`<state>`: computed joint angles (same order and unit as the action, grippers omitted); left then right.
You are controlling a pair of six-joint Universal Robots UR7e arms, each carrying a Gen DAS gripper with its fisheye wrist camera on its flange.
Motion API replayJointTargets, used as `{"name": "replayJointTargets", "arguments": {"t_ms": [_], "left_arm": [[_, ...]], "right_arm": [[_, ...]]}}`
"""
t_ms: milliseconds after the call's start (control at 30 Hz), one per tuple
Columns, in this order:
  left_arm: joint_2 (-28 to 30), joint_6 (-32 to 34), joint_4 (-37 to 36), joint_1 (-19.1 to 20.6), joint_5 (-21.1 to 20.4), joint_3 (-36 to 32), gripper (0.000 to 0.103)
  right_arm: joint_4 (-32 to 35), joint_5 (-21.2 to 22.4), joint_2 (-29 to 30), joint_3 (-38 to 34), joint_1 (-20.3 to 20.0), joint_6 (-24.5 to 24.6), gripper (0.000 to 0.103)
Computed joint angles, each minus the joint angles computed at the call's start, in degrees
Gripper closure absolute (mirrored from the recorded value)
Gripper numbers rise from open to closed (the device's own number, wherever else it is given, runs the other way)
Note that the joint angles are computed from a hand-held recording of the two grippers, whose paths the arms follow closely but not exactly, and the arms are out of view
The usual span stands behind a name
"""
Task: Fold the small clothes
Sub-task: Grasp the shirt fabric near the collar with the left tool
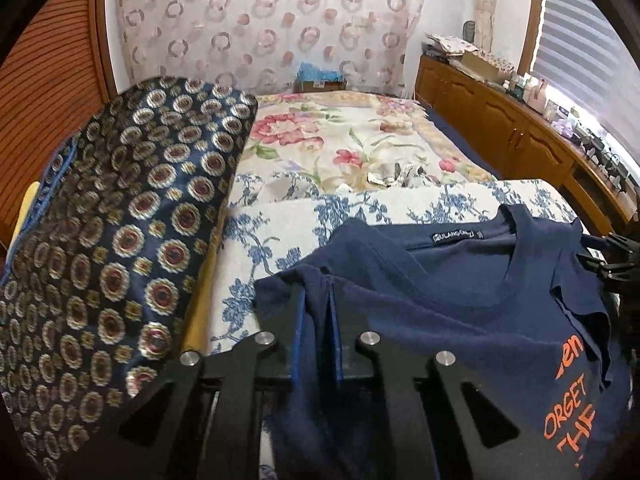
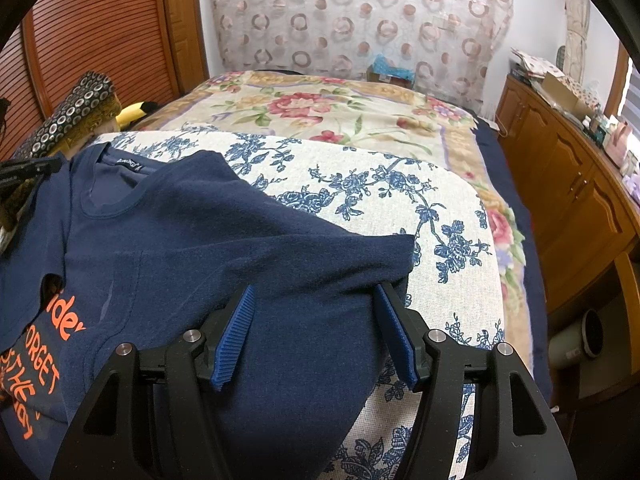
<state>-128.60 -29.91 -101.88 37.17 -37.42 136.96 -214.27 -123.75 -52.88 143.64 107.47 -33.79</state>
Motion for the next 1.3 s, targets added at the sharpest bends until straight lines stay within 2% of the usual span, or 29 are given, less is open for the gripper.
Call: {"name": "replayJointTargets", "arguments": {"t_ms": [333,500,567,667,833,933,967,1033,1100,1200,1300], "left_arm": [[0.42,1.02,-1.16,0.96,-0.22,0.07,0.094],[-1.56,-0.59,0.75,-2.99,-0.48,0.35,0.096],[-2.5,-2.12,2.9,-4.73,-0.24,0.02,0.096],[-3.76,-3.85,5.43,-6.86,0.11,-0.38,0.097],[-5.13,-5.92,7.88,-9.11,0.11,-0.77,0.097],[-6.52,-7.42,9.48,-11.08,-0.9,-0.87,0.097],[-6.86,-8.23,10.36,-11.86,-1.11,-0.9,0.098],[-7.86,-10.56,13.29,-14.0,-1.27,-1.16,0.098],[-9.5,-13.77,17.39,-16.84,-1.6,-1.67,0.098],[-11.97,-20.32,25.28,-21.82,-1.9,-2.93,0.098],[-14.57,-29.81,36.6,-28.77,-2.49,-4.81,0.098]], "right_arm": [[0.15,0.0,-0.24,0.04,-0.03,-0.05,0.039],[-0.76,1.07,-0.36,0.42,-0.13,0.57,0.039],[-0.63,1.61,-1.23,0.61,-0.65,2.23,0.039],[-0.61,0.29,-2.06,0.21,-0.81,2.7,0.039],[3.14,-1.36,-2.13,-1.57,-1.39,2.98,0.038],[4.42,0.5,-2.92,-2.02,-2.3,3.33,0.039],[4.98,1.63,-3.11,-2.22,-2.54,3.66,0.043],[7.51,4.58,-4.47,-2.15,-3.07,3.97,0.078],[9.16,5.63,-5.07,-2.15,-2.76,4.42,0.094],[9.3,8.86,-6.57,-0.63,-1.69,4.87,0.096],[7.77,10.15,-7.58,1.17,0.71,5.33,0.097]]}}
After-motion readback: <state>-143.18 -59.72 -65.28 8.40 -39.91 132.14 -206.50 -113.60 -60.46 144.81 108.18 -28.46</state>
